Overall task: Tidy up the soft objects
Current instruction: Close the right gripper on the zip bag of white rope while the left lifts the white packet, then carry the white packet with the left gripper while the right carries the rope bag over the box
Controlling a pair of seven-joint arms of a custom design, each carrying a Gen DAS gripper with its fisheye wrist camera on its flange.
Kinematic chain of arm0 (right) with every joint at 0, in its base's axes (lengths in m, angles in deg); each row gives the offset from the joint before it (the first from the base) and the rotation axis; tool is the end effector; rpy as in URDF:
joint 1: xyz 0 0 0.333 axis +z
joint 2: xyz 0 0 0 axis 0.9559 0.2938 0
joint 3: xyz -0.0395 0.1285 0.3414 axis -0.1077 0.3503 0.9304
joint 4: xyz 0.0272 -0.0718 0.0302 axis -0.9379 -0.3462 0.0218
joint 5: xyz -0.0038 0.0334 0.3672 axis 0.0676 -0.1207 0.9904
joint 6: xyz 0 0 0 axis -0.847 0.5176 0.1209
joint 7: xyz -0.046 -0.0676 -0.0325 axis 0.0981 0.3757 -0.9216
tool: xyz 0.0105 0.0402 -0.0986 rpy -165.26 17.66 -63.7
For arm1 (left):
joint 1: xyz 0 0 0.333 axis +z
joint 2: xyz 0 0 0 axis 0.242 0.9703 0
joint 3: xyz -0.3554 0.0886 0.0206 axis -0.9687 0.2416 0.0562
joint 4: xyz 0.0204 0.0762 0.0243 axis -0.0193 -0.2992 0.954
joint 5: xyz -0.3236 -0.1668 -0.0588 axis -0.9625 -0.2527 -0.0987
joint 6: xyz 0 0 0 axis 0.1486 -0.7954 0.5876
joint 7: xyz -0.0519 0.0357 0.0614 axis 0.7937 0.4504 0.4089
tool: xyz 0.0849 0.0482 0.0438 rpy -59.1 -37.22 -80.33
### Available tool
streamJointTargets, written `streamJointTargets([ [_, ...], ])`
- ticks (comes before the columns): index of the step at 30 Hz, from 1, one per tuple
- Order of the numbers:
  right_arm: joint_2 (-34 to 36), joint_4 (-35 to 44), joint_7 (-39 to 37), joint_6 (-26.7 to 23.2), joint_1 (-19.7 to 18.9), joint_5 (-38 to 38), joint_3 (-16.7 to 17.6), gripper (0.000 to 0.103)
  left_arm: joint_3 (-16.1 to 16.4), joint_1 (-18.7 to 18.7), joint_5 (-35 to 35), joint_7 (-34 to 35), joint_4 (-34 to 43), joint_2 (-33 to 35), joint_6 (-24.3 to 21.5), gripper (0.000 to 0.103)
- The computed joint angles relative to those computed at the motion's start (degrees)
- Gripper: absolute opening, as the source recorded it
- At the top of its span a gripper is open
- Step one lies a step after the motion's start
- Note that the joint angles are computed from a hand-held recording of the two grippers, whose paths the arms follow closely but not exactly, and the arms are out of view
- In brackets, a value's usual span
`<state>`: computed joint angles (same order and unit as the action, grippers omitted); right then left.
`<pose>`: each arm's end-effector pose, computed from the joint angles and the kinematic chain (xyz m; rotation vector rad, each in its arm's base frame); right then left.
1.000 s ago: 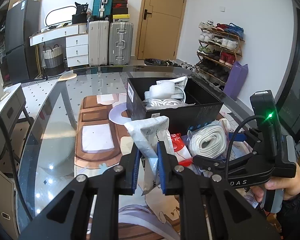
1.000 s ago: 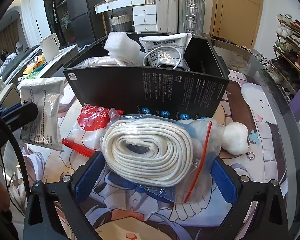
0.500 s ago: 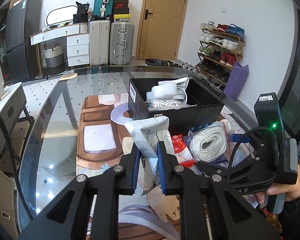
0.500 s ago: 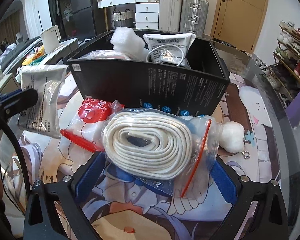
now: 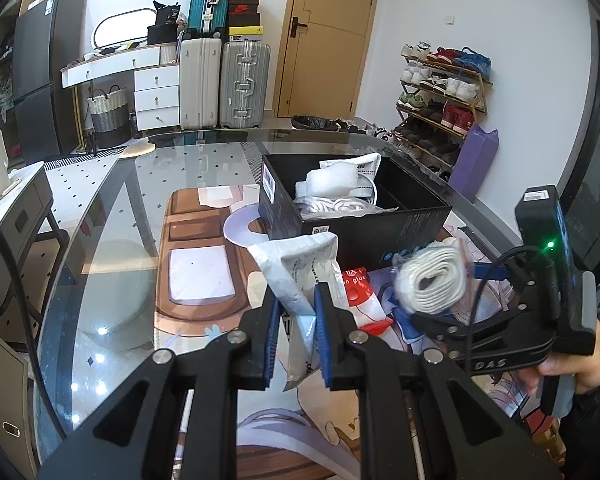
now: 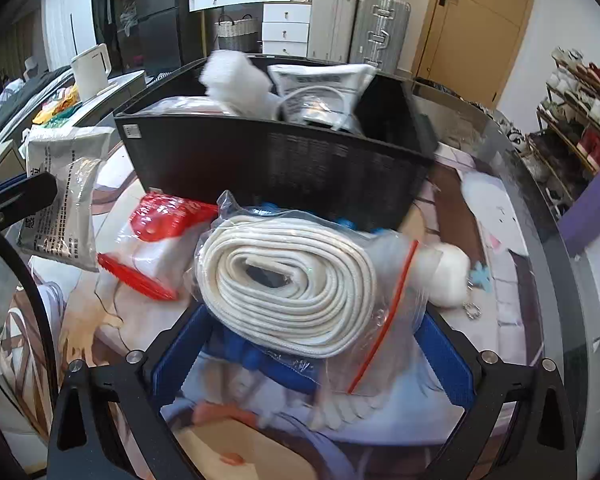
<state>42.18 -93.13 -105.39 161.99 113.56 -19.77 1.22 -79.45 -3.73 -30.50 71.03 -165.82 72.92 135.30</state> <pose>0.3995 0.4117 0.3010 -1.8266 1.9221 -0.7869 0.4352 -0.1577 0.5333 -1.1700 2.3618 -1.2312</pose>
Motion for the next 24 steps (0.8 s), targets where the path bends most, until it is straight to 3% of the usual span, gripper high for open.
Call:
streamJointTargets([
  [10, -2.72, -3.12, 7.48, 0.94, -1.31, -5.53, 0.65, 0.102, -0.25, -0.18, 0.19, 0.08, -0.06, 0.16, 0.17, 0.015],
  [20, -0.37, -0.74, 7.8, 2.5, -1.97, -4.34, 0.09, 0.101, -0.21, -0.2, 0.24, -0.25, 0.01, 0.23, 0.18, 0.015],
  [22, -0.74, -1.35, 9.05, 3.17, -2.0, -5.64, -0.19, 0.089, -0.26, -0.16, 0.43, -0.44, -0.02, 0.24, 0.18, 0.015],
  [23, -0.97, -1.77, 9.76, 4.75, -2.47, -6.43, -0.24, 0.075, -0.23, -0.13, 0.5, -0.54, -0.02, 0.23, 0.13, 0.015],
  [24, -1.15, -2.03, 10.13, 5.13, -2.57, -6.78, -0.18, 0.069, -0.18, -0.08, 0.6, -0.65, 0.05, 0.23, -0.01, 0.015],
])
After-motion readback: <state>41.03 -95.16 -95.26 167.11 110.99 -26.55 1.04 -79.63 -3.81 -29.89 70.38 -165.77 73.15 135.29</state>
